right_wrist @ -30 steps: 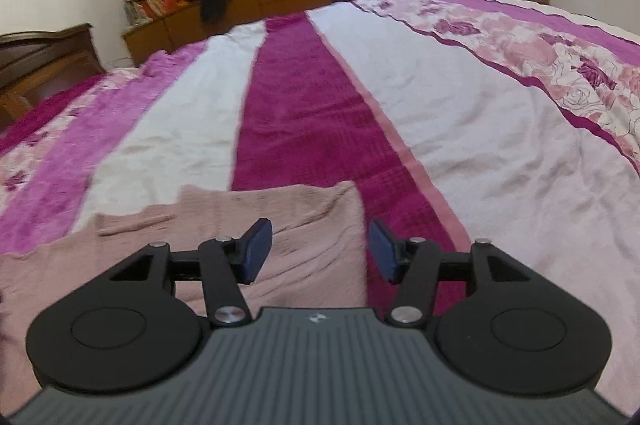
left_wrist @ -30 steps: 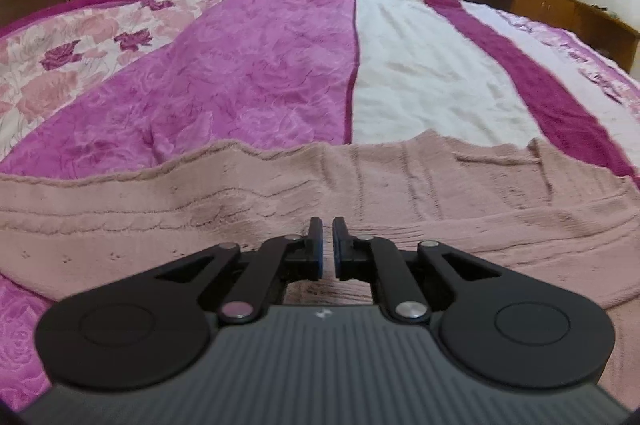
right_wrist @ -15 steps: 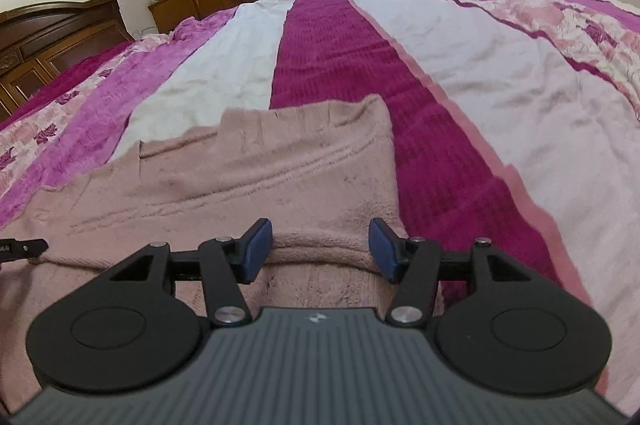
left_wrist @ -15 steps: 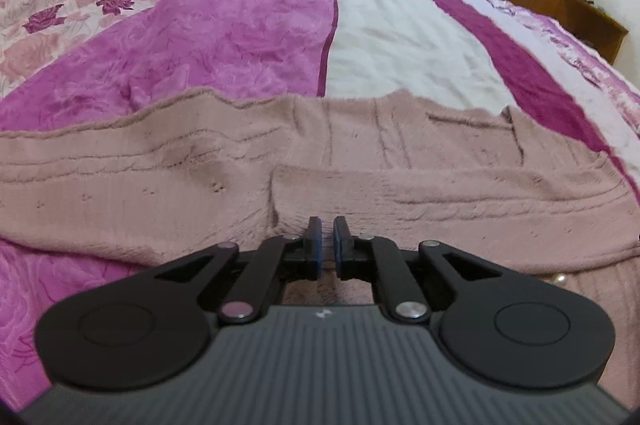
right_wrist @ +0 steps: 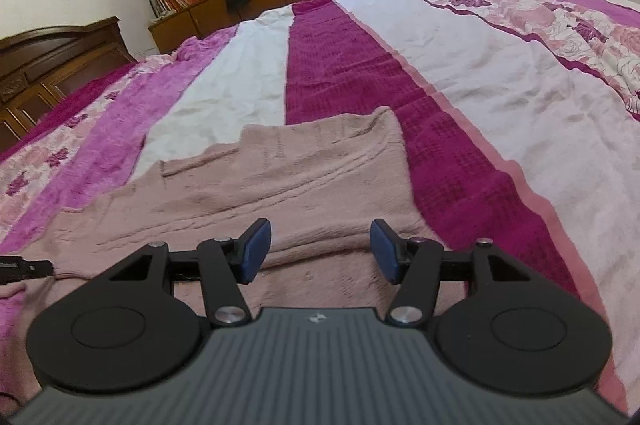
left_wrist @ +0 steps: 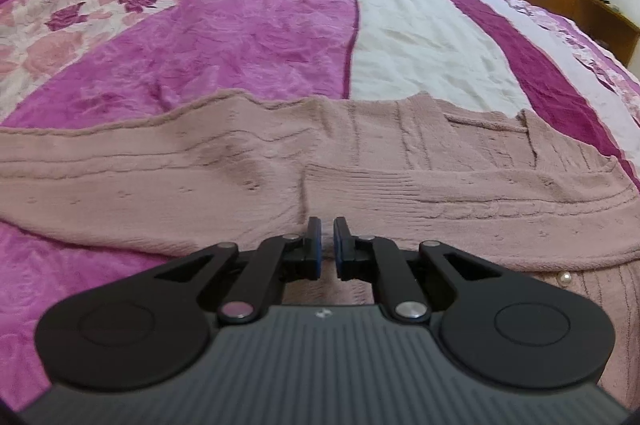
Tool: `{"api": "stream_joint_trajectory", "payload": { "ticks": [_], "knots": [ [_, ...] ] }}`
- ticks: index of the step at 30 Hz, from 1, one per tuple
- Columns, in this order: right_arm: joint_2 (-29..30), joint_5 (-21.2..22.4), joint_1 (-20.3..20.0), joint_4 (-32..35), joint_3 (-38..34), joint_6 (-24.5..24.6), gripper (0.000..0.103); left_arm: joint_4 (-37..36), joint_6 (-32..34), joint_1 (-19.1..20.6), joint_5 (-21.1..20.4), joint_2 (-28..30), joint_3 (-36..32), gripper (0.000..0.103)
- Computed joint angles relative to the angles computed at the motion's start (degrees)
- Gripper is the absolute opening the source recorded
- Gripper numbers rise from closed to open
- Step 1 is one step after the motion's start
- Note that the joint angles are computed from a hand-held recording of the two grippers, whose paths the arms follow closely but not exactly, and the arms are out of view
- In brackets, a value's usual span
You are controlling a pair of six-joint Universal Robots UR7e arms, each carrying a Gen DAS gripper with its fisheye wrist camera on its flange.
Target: Fold small clothes
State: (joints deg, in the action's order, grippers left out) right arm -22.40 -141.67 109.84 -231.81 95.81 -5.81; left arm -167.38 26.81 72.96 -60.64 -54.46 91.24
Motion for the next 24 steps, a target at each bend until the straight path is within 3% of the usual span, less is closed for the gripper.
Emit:
{"api": "stream_joint_trajectory", "payload": {
  "ticks": [1, 2, 3, 5, 7, 15, 24],
  "knots": [
    [0.08, 0.10, 0.36, -0.20, 0.10, 0.24, 0.063, 0.29, -0.33, -0.12, 0.76, -0.32, 0.06, 0.010],
    [0.21, 0.17, 0.81, -0.34, 0.20, 0.55, 0.063, 0.32, -0.64, -0.22, 1.40, -0.60, 0.20, 0.026],
    [0.36, 0.22, 1.17, -0.40, 0.25, 0.81, 0.063, -0.05, -0.94, -0.33, 2.11, -0.88, 0.44, 0.052],
    [0.51, 0.42, 1.89, 0.02, 0.44, 1.73, 0.064, -3.80, -0.45, -0.65, 3.53, -1.36, 1.79, 0.070],
    [0.65, 0.72, 2.53, 0.78, 0.55, 2.68, 0.064, -7.03, 1.80, -0.90, 4.20, -1.85, 2.98, 0.070],
    [1.36, 1.73, 5.17, 3.90, 0.37, 5.46, 0.070, -5.47, 0.99, -0.84, 4.96, -5.09, 3.94, 0.070],
    [2.41, 3.38, 7.97, 5.76, -0.76, 7.66, 0.071, -5.26, 4.43, -0.37, 7.45, -8.96, 2.34, 0.070]
  ]
}}
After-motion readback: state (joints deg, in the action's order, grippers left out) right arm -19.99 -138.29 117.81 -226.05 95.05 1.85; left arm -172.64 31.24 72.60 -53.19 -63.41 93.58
